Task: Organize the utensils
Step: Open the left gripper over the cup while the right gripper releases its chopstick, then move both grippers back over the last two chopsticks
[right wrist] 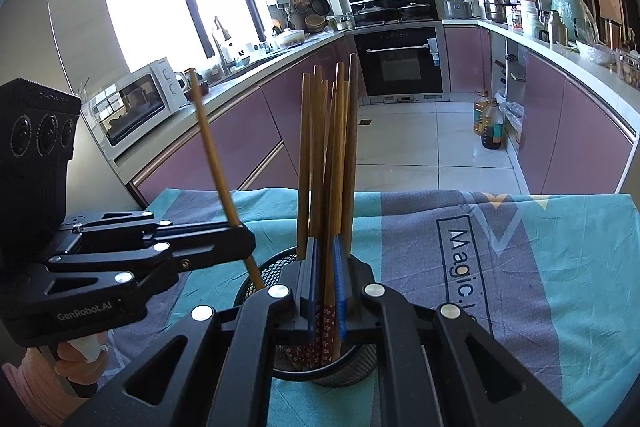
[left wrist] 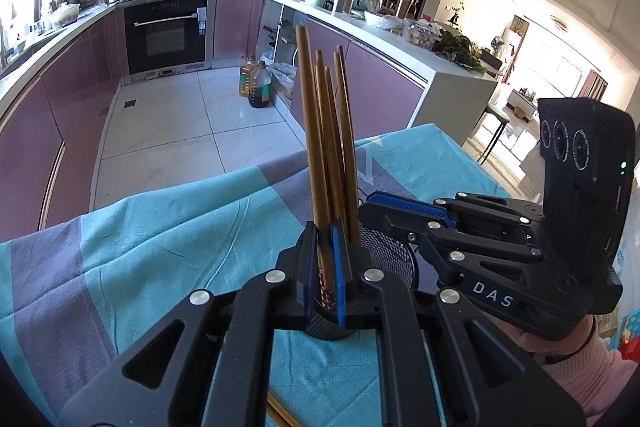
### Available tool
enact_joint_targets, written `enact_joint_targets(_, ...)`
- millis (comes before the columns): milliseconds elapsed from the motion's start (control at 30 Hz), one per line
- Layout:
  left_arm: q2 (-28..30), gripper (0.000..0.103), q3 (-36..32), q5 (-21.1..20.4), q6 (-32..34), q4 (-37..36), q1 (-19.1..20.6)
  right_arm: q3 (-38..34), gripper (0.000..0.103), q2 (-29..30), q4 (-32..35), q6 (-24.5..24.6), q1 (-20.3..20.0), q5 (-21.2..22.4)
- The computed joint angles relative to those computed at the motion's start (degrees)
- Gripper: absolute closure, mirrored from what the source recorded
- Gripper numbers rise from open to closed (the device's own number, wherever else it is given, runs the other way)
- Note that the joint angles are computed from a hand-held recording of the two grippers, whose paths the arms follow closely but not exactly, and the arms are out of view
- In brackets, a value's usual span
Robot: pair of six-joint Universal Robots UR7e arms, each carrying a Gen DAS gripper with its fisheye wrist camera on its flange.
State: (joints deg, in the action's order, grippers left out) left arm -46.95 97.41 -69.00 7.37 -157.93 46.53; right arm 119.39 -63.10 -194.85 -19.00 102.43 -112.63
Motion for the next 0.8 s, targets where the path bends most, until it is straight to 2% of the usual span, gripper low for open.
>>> enact_joint_targets(200, 0.2, 0.095, -0.1, -0.3, -0.3, 0.4, 0.9, 0.7, 0.094, -0.5, -0.2, -0.2, 0.1, 0.5)
enact_joint_targets(333, -0.9, 0.095, 2.3, 0.3, 0.0, -2.8, 1.1, 1.9, 0.081, -1.0, -1.3, -0.8, 0.3, 1.3)
enact_joint_targets(433, -2.5, 0.091, 5.1, 1.0, 0.5, -6.7, 1.1, 3.4, 0.078, -2.0, -1.8, -1.3, 0.6, 2.9)
enact_joint_targets(500, -4.0, 0.087, 7.9, 2.2, 1.2, -10.6, 0.8, 4.6, 0.072, -2.7, -2.3, -2.0, 1.0, 4.1)
enact_joint_targets(567, -5.4, 0.075, 10.8, 3.8, 1.7, -14.6, 0.5, 5.7, 0.064, -3.4, -2.3, -2.5, 1.3, 5.3)
enact_joint_targets(700, -8.0, 0.067, 16.0, 7.3, 2.3, -21.2, 0.0, 8.1, 0.058, -4.4, -1.8, -3.3, 1.9, 7.0)
enact_joint_targets(800, -9.8, 0.055, 19.0, 9.9, 1.9, -24.1, 0.0, 9.2, 0.053, -3.3, -1.2, -4.0, 2.3, 6.8)
